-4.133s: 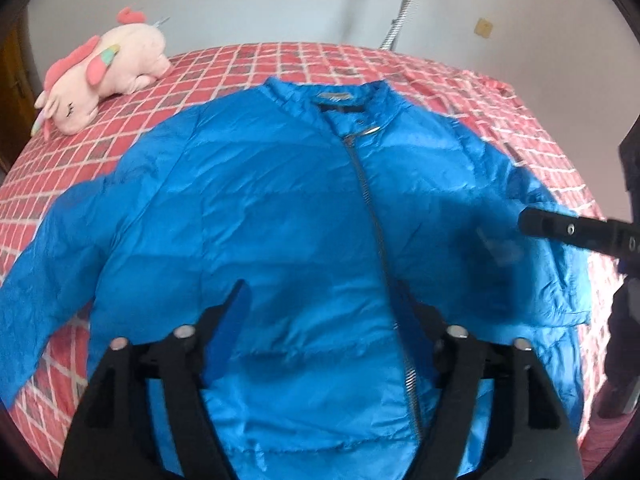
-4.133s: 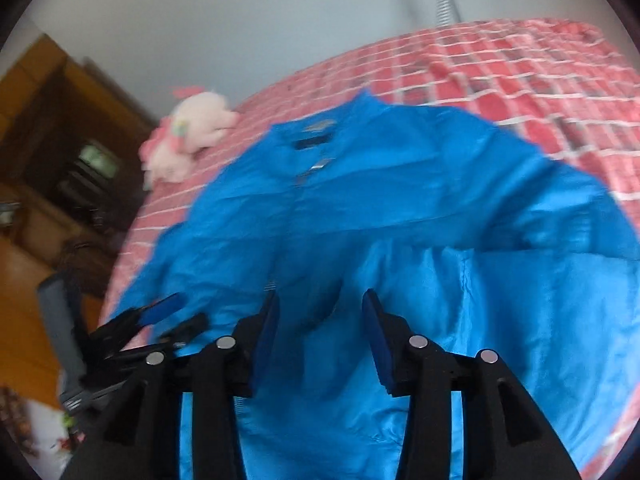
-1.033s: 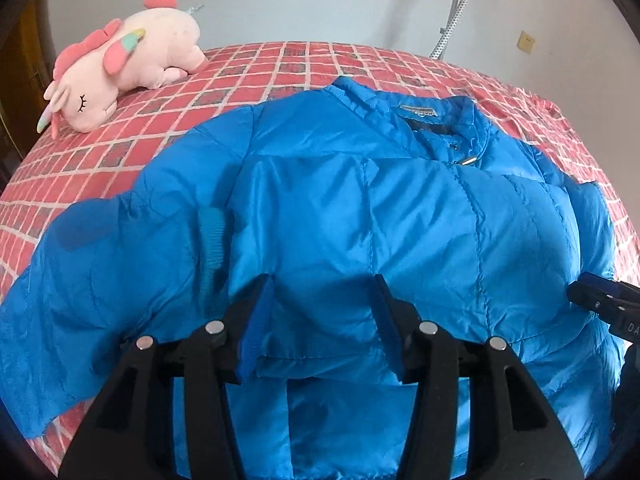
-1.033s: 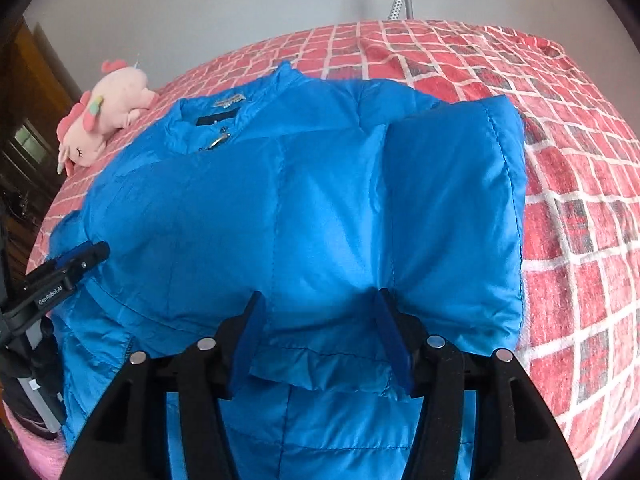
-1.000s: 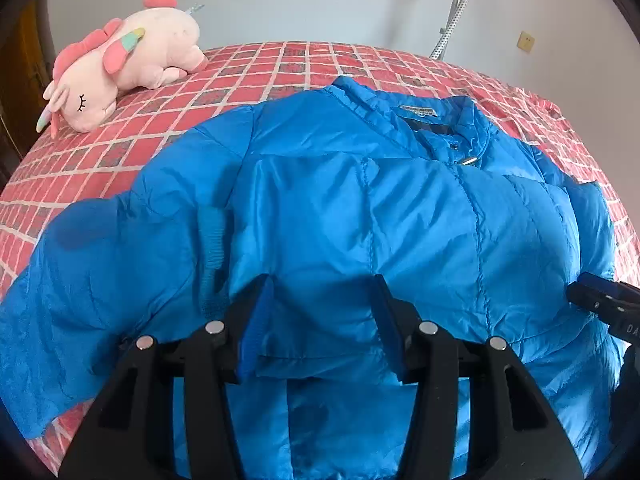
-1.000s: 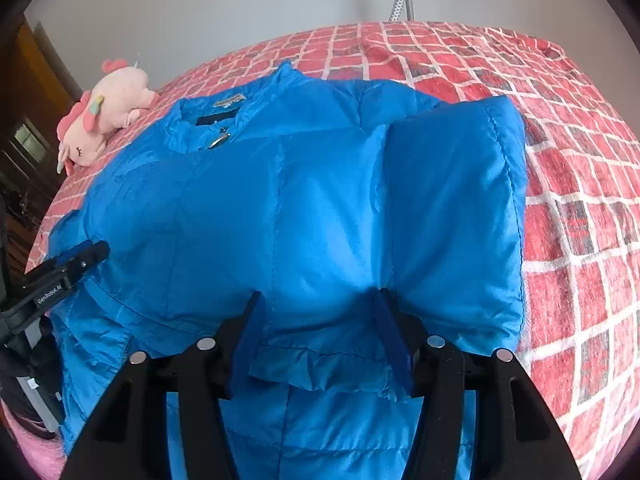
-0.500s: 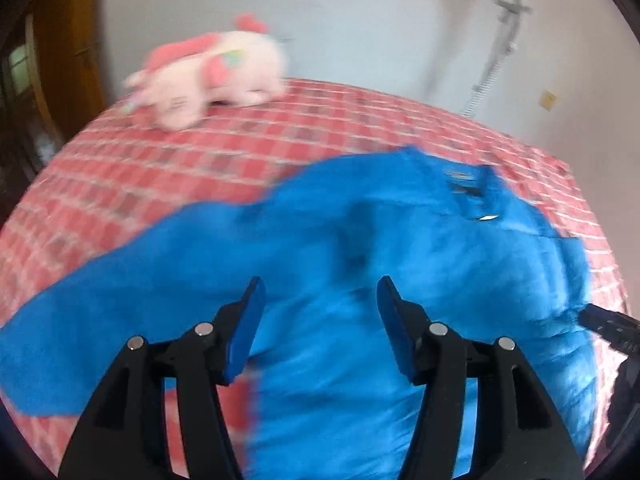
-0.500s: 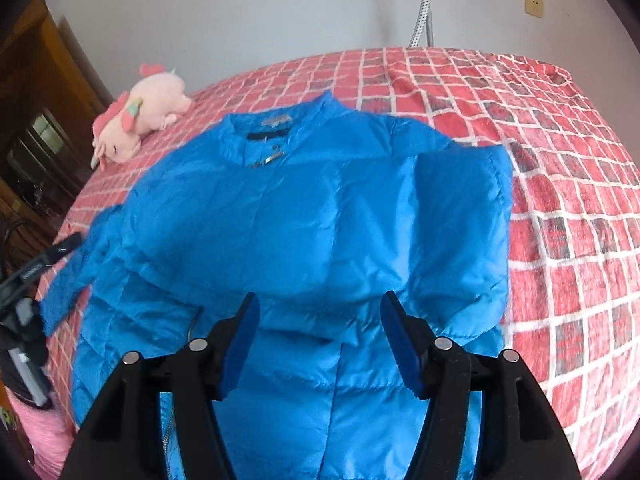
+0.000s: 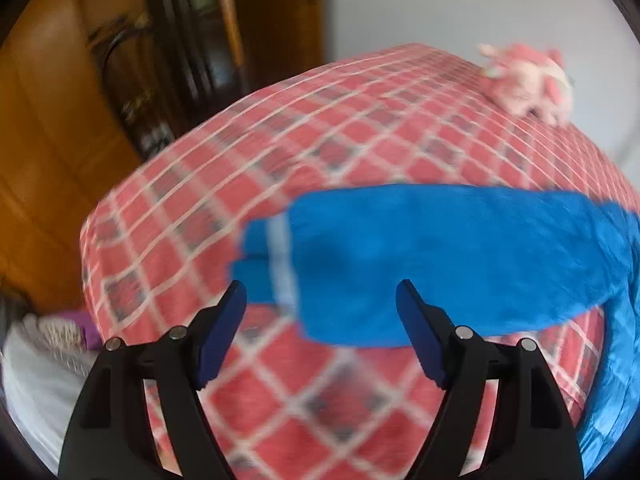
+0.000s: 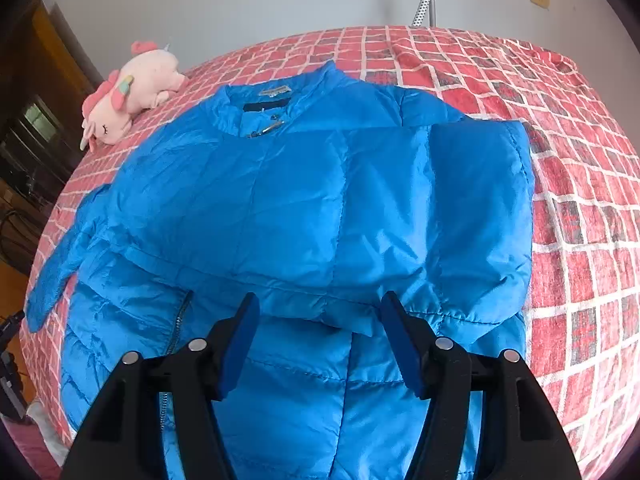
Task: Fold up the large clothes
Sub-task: 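Grasp the white-banded cuff with the left gripper and fold it across the body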
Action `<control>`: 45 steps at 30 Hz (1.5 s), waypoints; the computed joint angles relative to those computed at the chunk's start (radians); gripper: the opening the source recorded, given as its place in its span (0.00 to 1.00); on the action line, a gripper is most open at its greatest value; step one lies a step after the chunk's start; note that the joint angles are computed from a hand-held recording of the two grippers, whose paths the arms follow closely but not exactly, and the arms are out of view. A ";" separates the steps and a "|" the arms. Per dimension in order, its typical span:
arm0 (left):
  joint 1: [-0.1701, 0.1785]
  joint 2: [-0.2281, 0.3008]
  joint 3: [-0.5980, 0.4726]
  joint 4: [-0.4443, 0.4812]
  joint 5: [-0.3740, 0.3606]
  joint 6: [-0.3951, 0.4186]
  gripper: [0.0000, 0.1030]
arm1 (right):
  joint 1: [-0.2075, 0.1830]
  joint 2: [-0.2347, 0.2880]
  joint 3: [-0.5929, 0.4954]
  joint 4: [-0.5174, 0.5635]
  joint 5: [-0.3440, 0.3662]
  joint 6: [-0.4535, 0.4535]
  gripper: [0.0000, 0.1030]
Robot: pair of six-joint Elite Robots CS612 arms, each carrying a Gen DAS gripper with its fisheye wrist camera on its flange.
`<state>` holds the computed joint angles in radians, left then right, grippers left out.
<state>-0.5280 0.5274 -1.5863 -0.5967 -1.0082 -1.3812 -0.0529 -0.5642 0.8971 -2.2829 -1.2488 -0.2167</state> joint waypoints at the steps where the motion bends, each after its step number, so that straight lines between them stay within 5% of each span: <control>1: 0.004 0.013 -0.023 -0.005 -0.007 -0.003 0.78 | 0.001 0.000 0.000 -0.001 -0.002 -0.002 0.62; 4: 0.019 0.031 -0.050 0.009 -0.025 -0.037 0.79 | 0.002 -0.001 0.005 -0.007 -0.003 -0.003 0.63; 10: 0.046 0.090 -0.085 -0.166 -0.088 0.015 0.79 | 0.002 0.001 0.003 -0.002 -0.002 -0.003 0.63; 14: 0.047 0.094 -0.065 -0.172 -0.072 -0.001 0.81 | 0.002 0.002 0.000 -0.001 -0.003 -0.006 0.63; 16: 0.045 0.090 -0.056 -0.159 -0.052 -0.018 0.71 | 0.002 0.002 0.000 -0.001 -0.003 -0.007 0.63; 18: 0.041 0.084 -0.047 -0.158 -0.030 -0.021 0.46 | 0.002 0.001 0.001 0.000 -0.004 -0.005 0.63; 21: 0.038 0.080 -0.048 -0.177 -0.015 -0.031 0.30 | 0.001 0.001 0.001 -0.001 -0.002 -0.008 0.63; 27: -0.007 0.065 -0.051 -0.267 0.100 -0.004 0.21 | -0.003 -0.014 0.026 -0.024 0.009 -0.001 0.63; 31: -0.046 0.029 0.007 -0.404 0.160 0.126 0.21 | -0.003 -0.021 0.037 -0.032 0.010 0.003 0.63; 35: -0.068 -0.006 0.094 -0.582 0.143 0.288 0.20 | -0.003 -0.023 0.040 -0.034 0.012 0.001 0.63; 45: -0.102 -0.151 0.483 -1.036 -0.078 0.666 0.20 | -0.005 -0.022 0.037 -0.025 0.010 -0.002 0.63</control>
